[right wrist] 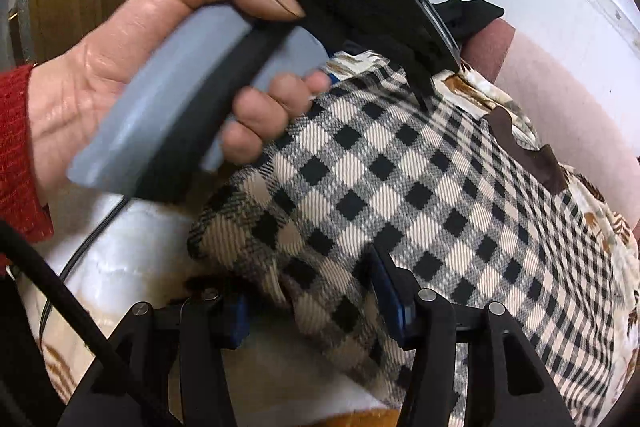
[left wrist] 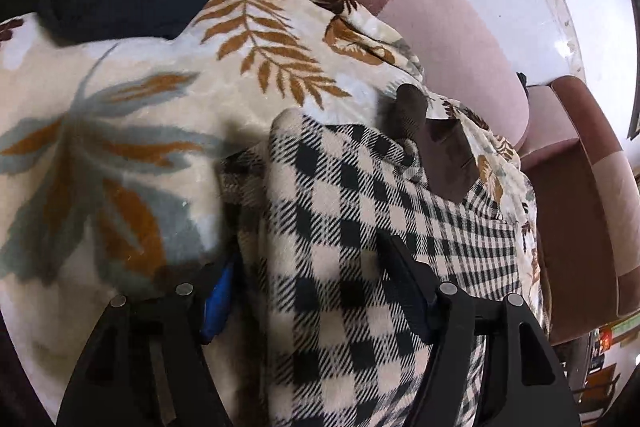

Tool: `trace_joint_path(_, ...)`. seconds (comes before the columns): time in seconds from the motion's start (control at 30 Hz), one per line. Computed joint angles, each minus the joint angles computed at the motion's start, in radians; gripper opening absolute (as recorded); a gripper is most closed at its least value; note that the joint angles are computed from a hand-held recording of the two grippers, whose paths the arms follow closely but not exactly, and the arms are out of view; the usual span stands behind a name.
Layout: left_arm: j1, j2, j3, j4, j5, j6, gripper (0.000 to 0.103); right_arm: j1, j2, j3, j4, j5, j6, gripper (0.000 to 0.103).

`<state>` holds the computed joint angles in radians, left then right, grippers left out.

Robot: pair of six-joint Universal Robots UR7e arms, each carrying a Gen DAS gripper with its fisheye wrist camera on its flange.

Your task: Fold large clothes

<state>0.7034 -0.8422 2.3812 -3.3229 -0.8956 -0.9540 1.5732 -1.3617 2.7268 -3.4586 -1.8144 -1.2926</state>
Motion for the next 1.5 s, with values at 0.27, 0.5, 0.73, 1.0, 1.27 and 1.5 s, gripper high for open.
trace_joint_path(0.27, 0.031, -0.027, 0.03, -0.067, -0.047, -0.035, 0.02, 0.02, 0.004, 0.018, -0.021, -0.002, 0.031, 0.017)
trace_joint_path(0.5, -0.102, -0.055, 0.006, 0.135, 0.117, -0.189, 0.011, 0.007, -0.199, -0.015, 0.245, 0.068, 0.122, 0.009)
trace_joint_path(0.73, -0.21, -0.075, -0.094, 0.459, 0.196, -0.327, 0.011, -0.128, -0.544, -0.059, 0.618, 0.244, 0.111, 0.009)
trace_joint_path(1.0, -0.22, 0.088, -0.44, 0.728, 0.209, -0.221, 0.011, -0.247, -0.632, -0.24, 0.86, 0.311, 0.138, 0.009)
trace_joint_path(1.27, -0.213, 0.371, -0.804, 0.809, 0.137, -0.084, 0.011, -0.41, -0.691, -0.369, 1.056, 0.391, 0.222, 0.009)
trace_joint_path(1.5, -0.192, 0.539, -1.035, 0.891, 0.076, -0.058, 0.011, -0.538, -0.698, -0.448, 1.154, 0.472, 0.228, 0.009)
